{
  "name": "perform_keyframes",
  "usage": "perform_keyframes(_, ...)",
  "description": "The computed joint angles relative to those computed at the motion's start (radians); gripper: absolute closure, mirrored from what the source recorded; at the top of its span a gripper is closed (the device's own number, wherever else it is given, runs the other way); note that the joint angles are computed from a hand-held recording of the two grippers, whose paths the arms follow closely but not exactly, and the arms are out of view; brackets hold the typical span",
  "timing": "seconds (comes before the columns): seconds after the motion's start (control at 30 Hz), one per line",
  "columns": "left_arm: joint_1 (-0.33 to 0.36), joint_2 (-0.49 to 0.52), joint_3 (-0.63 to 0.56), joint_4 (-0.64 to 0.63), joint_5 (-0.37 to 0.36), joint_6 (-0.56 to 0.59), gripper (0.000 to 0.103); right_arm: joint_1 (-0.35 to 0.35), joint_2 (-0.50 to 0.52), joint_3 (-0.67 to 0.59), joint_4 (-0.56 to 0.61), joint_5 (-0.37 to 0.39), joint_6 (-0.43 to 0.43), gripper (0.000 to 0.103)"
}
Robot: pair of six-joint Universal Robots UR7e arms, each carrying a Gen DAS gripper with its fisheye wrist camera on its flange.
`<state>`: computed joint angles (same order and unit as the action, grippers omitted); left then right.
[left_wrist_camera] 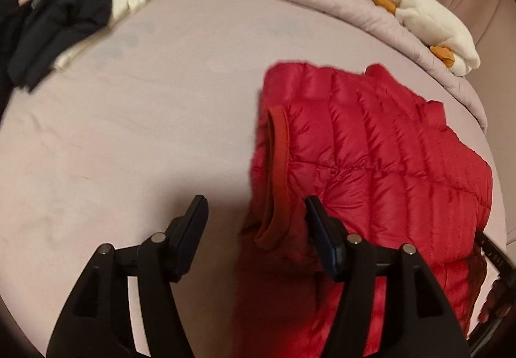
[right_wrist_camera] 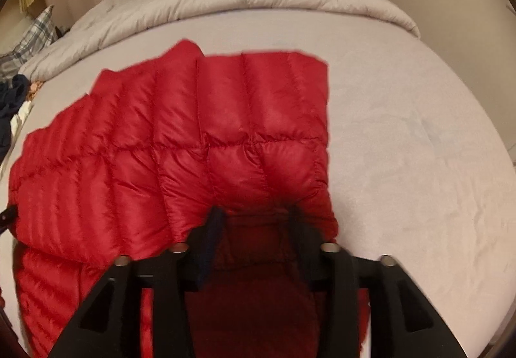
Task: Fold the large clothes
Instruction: 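Lower the folded side and open the left gripper, then pull both open grippers back from the folded jacket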
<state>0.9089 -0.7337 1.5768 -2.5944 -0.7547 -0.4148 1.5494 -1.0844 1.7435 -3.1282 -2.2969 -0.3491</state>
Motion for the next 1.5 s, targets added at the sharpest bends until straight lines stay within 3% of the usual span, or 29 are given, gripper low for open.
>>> perform_keyframes(0.13, -0.058, -0.066, 0.079, -0.051, 0.064, 0.012, 0.024, 0.043, -0.028, 0.057, -0.144, -0.01, -0.082, 0.04)
perform_keyframes(0.37, -0.157, -0.181, 0.227, -0.224, 0.088, 0.052, 0.0, 0.101, -0.14, 0.182, -0.3, 0.078, -0.155, 0.009)
perform_keyframes(0.47, -0.196, -0.202, 0.27, -0.303, 0.096, 0.094, 0.0, 0.122, -0.187, 0.245, -0.383, 0.113, -0.172, 0.007)
perform_keyframes(0.7, -0.254, -0.273, 0.399, -0.396, 0.03, 0.085, 0.0, 0.132, -0.254, 0.365, -0.524, 0.184, -0.186, 0.003)
perform_keyframes(0.83, -0.268, -0.303, 0.459, -0.417, -0.038, 0.049, 0.0, 0.116, -0.284, 0.428, -0.551, 0.206, -0.172, 0.003)
perform_keyframes(1.0, -0.278, -0.324, 0.525, -0.423, -0.073, -0.003, 0.0, 0.088, -0.327, 0.518, -0.581, 0.226, -0.158, 0.003)
perform_keyframes(1.2, -0.278, -0.341, 0.598, -0.434, -0.11, -0.053, 0.001, 0.019, -0.38, 0.601, -0.554, 0.281, -0.078, 0.003)
perform_keyframes(1.5, -0.25, -0.361, 0.666, -0.374, -0.182, -0.131, 0.002, -0.05, -0.432, 0.681, -0.473, 0.235, -0.005, 0.003)
